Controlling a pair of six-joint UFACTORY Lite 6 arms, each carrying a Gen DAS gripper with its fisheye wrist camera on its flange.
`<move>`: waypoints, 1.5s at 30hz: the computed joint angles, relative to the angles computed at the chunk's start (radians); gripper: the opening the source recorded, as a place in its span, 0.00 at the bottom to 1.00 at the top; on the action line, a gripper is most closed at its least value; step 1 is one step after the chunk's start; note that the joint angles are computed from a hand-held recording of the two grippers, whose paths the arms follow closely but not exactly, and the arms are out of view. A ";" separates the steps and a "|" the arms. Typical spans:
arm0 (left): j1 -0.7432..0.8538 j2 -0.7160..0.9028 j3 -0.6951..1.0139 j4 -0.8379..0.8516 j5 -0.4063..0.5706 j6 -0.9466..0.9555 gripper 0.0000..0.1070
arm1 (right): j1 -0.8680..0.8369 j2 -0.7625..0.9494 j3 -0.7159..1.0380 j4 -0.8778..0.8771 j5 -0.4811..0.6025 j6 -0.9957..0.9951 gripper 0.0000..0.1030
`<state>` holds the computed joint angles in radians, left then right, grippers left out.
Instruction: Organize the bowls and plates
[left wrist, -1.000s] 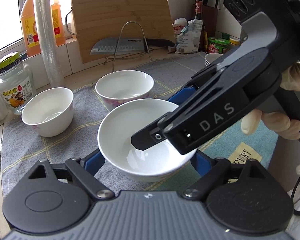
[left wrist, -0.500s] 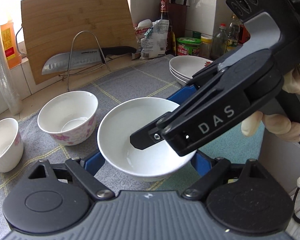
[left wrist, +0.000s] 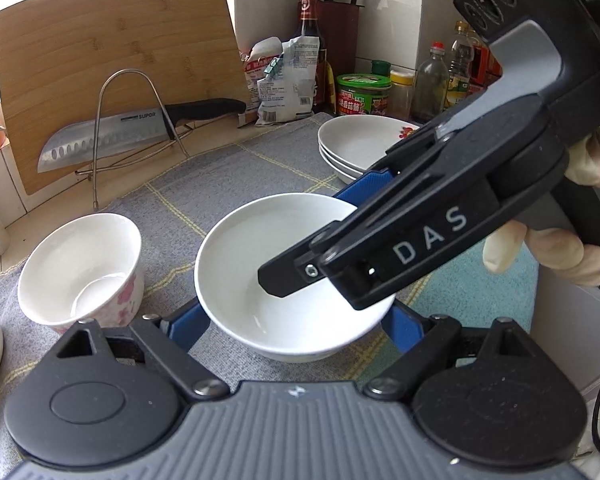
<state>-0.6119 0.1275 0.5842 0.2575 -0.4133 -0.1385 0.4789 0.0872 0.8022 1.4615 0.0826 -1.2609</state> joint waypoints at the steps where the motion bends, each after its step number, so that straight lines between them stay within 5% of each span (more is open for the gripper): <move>1: -0.003 0.022 0.020 -0.015 0.001 0.013 0.85 | -0.016 0.006 0.001 0.056 0.011 -0.066 0.73; 14: -0.016 0.124 0.118 -0.081 0.016 0.062 0.85 | -0.097 0.091 0.045 0.233 0.076 -0.296 0.73; 30: -0.007 0.132 0.130 -0.098 0.042 0.075 0.85 | -0.085 0.151 0.089 0.269 0.080 -0.334 0.73; 37: 0.006 0.128 0.089 -0.115 -0.012 0.083 0.94 | -0.076 0.133 0.067 0.422 0.083 -0.482 0.96; 45: 0.013 0.041 -0.007 -0.191 -0.006 0.090 0.94 | -0.066 0.079 0.035 0.512 0.054 -0.598 1.00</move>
